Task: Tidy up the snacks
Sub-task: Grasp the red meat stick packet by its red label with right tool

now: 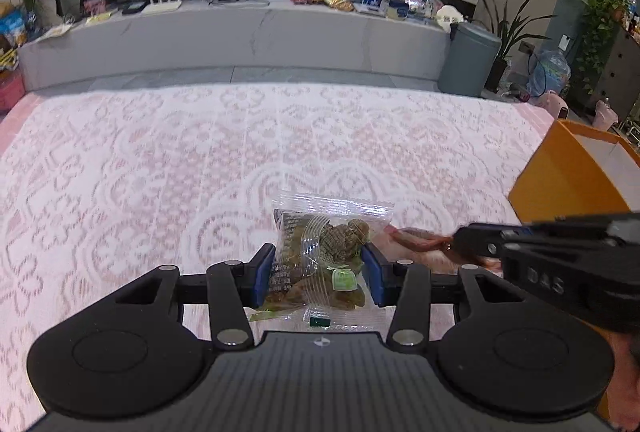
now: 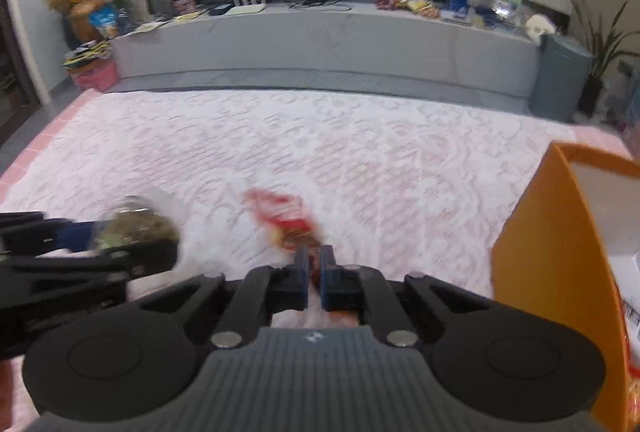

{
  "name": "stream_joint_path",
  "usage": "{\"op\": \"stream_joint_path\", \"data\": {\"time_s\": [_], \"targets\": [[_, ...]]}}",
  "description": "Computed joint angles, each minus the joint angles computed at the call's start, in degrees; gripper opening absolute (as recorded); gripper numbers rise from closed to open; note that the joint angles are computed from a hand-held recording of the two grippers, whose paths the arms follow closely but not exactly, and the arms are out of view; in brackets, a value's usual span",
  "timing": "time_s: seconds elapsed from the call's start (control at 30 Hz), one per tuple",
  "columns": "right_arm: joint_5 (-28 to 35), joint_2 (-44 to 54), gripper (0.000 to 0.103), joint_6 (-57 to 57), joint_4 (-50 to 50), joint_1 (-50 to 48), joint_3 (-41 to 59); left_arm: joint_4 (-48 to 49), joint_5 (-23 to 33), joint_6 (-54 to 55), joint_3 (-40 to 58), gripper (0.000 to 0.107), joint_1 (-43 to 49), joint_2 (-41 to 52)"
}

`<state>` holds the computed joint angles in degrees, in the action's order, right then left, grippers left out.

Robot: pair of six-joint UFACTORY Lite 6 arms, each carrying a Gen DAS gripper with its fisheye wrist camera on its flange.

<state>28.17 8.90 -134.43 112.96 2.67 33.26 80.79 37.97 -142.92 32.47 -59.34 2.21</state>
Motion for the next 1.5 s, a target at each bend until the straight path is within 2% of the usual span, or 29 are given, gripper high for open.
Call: {"op": "stream_joint_path", "data": {"time_s": [0.07, 0.2, 0.3, 0.37, 0.43, 0.57, 0.63, 0.77, 0.83, 1.23, 1.37, 1.5], "targets": [[0.1, -2.9, 0.0, 4.1, -5.4, -1.7, -2.7, -1.4, 0.0, -0.7, -0.6, 0.052, -1.7, -0.3], [3.4, -4.2, 0.0, -6.1, -3.5, -5.1, -9.3, -3.4, 0.0, -1.8, -1.5, 0.052, -4.8, -0.4], [5.2, -5.6, 0.008, -14.9, -0.7, -6.7, -12.5, -4.3, -0.1, -2.8, -2.4, 0.052, -5.9, -0.6], [5.1, -5.3, 0.025, -17.6, -3.0, -7.4, -12.4, -4.8, 0.2, -3.1, -2.9, 0.052, -6.5, -0.8], [4.0, -6.1, 0.034, -22.9, -1.9, -6.5, -12.4, -5.0, 0.3, -3.7, -3.2, 0.052, -7.0, -1.0], [1.7, -4.5, 0.053, -24.3, -8.2, -4.5, -8.7, -4.4, 0.3, -5.5, -3.9, 0.052, -7.7, -1.4], [1.7, -2.7, 0.058, -29.9, -6.9, -3.4, -7.8, -3.9, 0.1, -6.3, -4.4, 0.052, -7.9, -1.7], [-0.1, 0.5, 0.059, -39.6, -1.3, -0.3, -5.9, -2.5, 0.1, -7.5, -4.8, 0.052, -7.9, -2.2], [-1.5, 2.5, 0.059, -37.4, -2.9, 0.4, -3.5, -1.9, 0.0, -8.4, -5.2, 0.052, -8.0, -2.5], [-5.3, 10.7, 0.063, 3.3, -39.9, 4.1, 11.5, 1.6, -1.4, -14.0, -8.2, 0.052, -8.1, -3.9], [-3.8, 13.3, 0.064, 11.1, -45.9, 3.3, 14.6, 2.0, -1.9, -14.8, -8.2, 0.052, -8.1, -3.3], [-5.0, 12.6, 0.062, 12.1, -43.8, 4.0, 13.5, 3.6, -2.8, -16.9, -8.8, 0.052, -7.5, -2.9]]}}
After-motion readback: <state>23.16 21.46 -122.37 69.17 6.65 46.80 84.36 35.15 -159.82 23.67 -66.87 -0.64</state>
